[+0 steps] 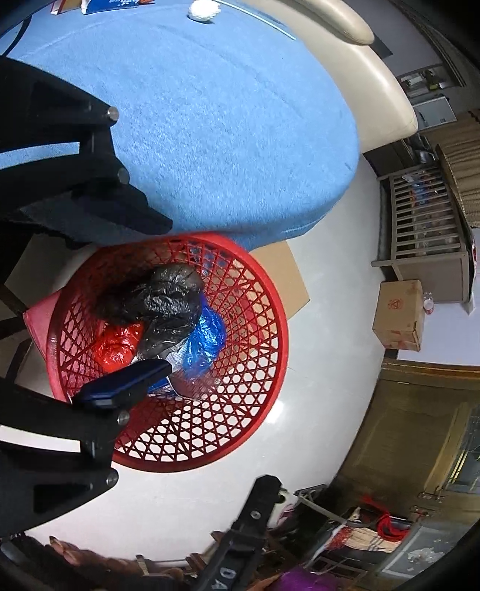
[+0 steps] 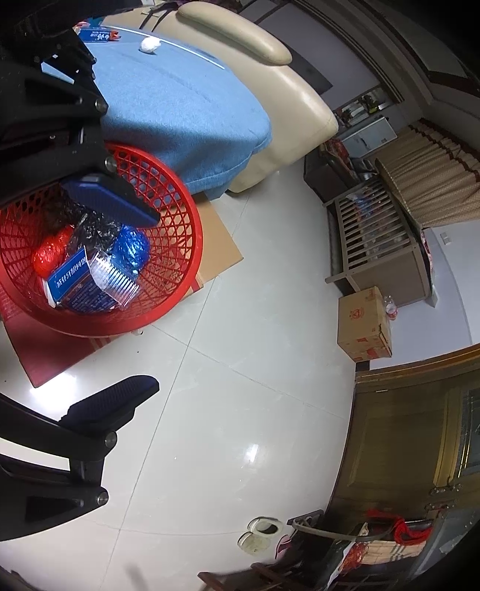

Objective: Collect trash
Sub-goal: 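Return to the table and grasp the white-red medicine box with the left tool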

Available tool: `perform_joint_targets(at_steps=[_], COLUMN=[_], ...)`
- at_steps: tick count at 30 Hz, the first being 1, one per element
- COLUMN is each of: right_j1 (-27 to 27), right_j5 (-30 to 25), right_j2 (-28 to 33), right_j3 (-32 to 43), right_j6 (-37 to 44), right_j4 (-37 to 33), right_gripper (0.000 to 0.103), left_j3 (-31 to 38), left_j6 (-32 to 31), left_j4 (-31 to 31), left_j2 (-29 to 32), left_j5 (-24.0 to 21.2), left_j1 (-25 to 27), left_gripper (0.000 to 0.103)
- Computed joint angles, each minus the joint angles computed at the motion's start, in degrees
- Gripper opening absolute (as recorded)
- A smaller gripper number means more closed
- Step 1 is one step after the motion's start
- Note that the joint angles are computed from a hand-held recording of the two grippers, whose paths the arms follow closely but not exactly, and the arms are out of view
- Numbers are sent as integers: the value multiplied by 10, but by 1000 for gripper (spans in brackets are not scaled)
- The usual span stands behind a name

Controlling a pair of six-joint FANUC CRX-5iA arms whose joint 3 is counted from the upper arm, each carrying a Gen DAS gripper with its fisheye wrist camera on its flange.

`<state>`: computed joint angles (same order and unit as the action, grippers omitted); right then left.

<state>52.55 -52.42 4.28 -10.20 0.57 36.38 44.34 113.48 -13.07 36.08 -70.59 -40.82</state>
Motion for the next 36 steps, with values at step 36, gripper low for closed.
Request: perform_joint_targets(at_steps=[36], right_j1=[104], right_j5=[-99], right_j2=[365], right_j3=[591], right_j6=[481], right_j4=[-207], right_gripper=[85], left_j3=[-472], left_j6=[384], left_j4=[-256], left_j2=[-455], left_j5=[-37], left_j1=[158], left_gripper=[73])
